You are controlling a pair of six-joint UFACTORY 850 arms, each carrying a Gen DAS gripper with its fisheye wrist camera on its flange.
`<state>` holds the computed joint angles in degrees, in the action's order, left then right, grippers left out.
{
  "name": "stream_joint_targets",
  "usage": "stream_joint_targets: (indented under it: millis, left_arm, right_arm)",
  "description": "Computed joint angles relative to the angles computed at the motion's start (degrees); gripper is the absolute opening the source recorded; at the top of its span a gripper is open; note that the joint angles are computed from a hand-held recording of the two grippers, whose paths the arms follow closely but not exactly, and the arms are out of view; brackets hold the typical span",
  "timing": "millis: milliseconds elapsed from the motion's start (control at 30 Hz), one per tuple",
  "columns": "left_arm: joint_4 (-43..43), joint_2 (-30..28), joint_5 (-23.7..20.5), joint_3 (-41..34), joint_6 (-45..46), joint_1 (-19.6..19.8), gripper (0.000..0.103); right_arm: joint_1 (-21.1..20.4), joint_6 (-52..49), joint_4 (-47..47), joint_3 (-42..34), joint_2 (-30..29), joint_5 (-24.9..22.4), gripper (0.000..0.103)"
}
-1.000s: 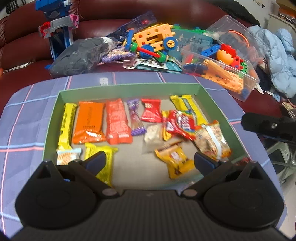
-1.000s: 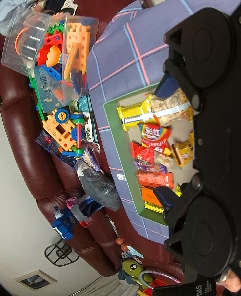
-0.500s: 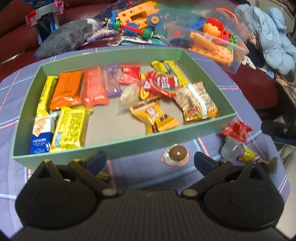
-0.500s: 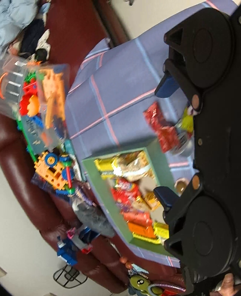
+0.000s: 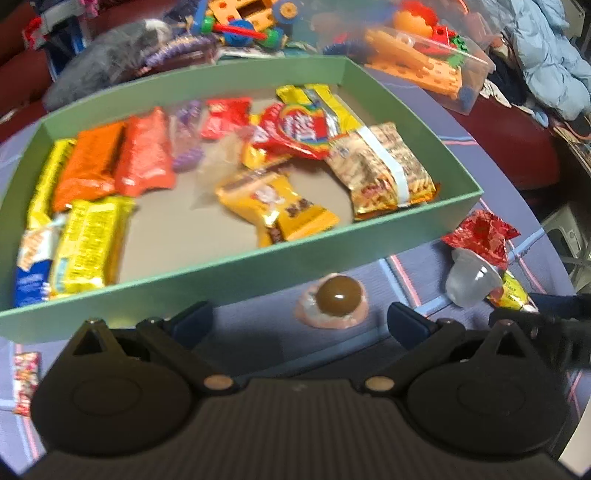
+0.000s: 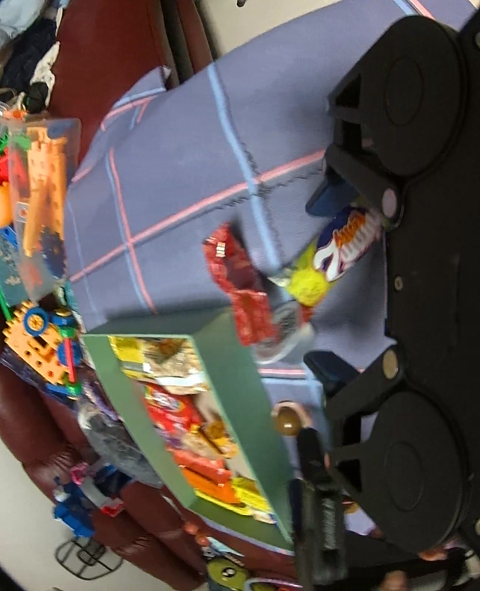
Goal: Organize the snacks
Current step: 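Grasp the brown round chocolate with the left tool while the right grasps the yellow Twinkie-style bar, then carry the chocolate and yellow bar into the tray and open both tools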
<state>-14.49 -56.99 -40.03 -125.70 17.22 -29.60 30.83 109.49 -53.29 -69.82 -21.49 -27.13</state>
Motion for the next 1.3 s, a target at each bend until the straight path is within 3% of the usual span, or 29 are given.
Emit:
stream_joint_targets:
  millis: [100,167,200,233,267,333,733,1133,1300]
  left_arm:
    - [0.78,-0.35,1.24,0.37,-0.48,-0.81,0.103]
    - [1.25,1.11,4.78,3.56,-0.27,-1.48,0.101]
    - [1.03,1.96,6.68,5.32,0.65,-1.75,0.098]
    - [2.16,3.00,8.84,7.28,0.66,-2.15,0.084]
    - [1.38,4.25,11.23,9.60,3.03,-2.35,0.062]
    - [-2.78,4.95,11.13,10.41,7.76,-2.25,0.043]
    - [-9.81,9.50,8.02,15.87,12.41,0.93,0.038]
    - [-17.15,13.87,7.94,18.28,17.10,3.98,0.038]
    - [-18.87,13.32,8.32,15.27,17.30,5.73,0.039]
  right_arm:
    - [1.45,-2.37,-0.32,-0.15,-0.27,-2.05,0.065]
    - [2.14,-3.93,0.23,-0.60,-0.57,-4.03,0.046]
    - [2.39,-4.84,0.75,-0.98,-0.74,-5.75,0.029]
    - [2.51,-4.28,0.68,-0.73,-0.52,-6.42,0.017]
    - [2.35,-2.97,0.50,-0.07,-0.04,-5.70,0.016]
    - [2.42,0.16,-0.80,0.98,0.58,-5.07,0.015]
    - [3.22,6.82,-4.90,-1.08,-1.24,-1.27,0.014]
    - [3.40,3.86,-6.29,-7.14,-2.82,-0.42,0.014]
    - [2.49,1.20,-5.83,-11.96,-5.04,1.01,0.014]
